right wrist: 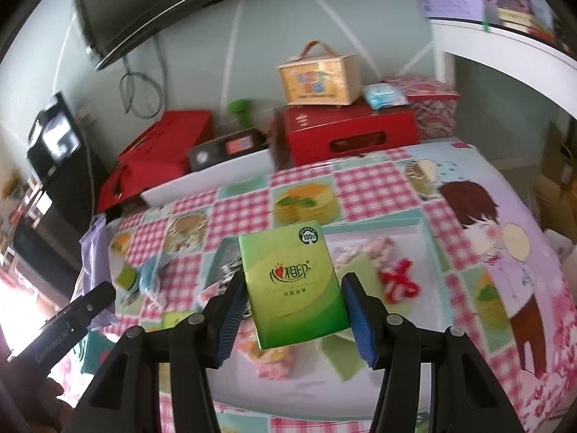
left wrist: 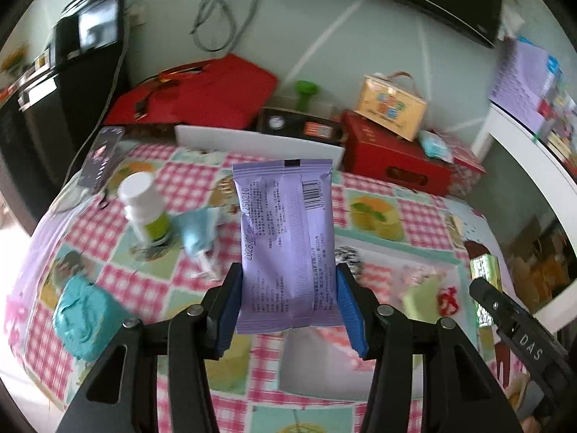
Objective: Organize soft objects
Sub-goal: 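Carry the purple packet with the left tool and tissue pack with the right over the tray, then open the right tool to drop the tissue pack while the left lowers and releases the purple packet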
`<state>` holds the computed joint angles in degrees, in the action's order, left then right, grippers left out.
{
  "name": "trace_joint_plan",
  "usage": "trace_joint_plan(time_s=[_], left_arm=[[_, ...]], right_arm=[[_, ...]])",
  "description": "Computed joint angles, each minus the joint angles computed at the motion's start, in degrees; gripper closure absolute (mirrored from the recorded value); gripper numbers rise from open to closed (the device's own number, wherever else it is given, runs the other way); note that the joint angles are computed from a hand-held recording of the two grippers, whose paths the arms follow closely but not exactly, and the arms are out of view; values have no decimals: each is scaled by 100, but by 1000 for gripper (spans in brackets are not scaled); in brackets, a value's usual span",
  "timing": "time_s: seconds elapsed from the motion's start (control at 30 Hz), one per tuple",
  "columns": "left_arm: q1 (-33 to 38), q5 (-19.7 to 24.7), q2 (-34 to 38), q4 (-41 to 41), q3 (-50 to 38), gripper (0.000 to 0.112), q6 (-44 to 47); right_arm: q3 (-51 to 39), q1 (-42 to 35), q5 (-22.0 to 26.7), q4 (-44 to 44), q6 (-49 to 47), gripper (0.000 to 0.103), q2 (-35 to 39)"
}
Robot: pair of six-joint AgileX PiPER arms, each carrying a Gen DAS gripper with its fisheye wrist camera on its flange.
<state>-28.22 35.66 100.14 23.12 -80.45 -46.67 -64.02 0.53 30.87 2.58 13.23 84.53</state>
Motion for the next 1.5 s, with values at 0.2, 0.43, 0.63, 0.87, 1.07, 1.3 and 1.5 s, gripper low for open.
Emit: trace_joint_plan(time_s=[0.2,0.43,0.63,0.87,1.07,1.3,1.5], left_arm=[[-261,97,463,-379,-491,60,616],[-411,279,938,-768,-691,60,1068],[-349,506,1296,-1369,-696,60,1553],[-311,678,1558,-1786,-696,60,1860],[-315,774,1669,-1963,-675,60,1969],[-322,883,1780,-2062,-698,60,2025],[-349,875,1762,-2100,-680,59,2000]], right_arm=[[93,-526,98,-275,307,47,-74],[101,-823,279,-192,257,47,229],[49,-655,492,-322,296,47,636],[-10,-635,728,-452,365,47,936],[-126,-539,1025,-695,443,46,1248],[-143,-454,1154,-889,573,46,1389],[-190,-411,1203,-912,571,45,1445]])
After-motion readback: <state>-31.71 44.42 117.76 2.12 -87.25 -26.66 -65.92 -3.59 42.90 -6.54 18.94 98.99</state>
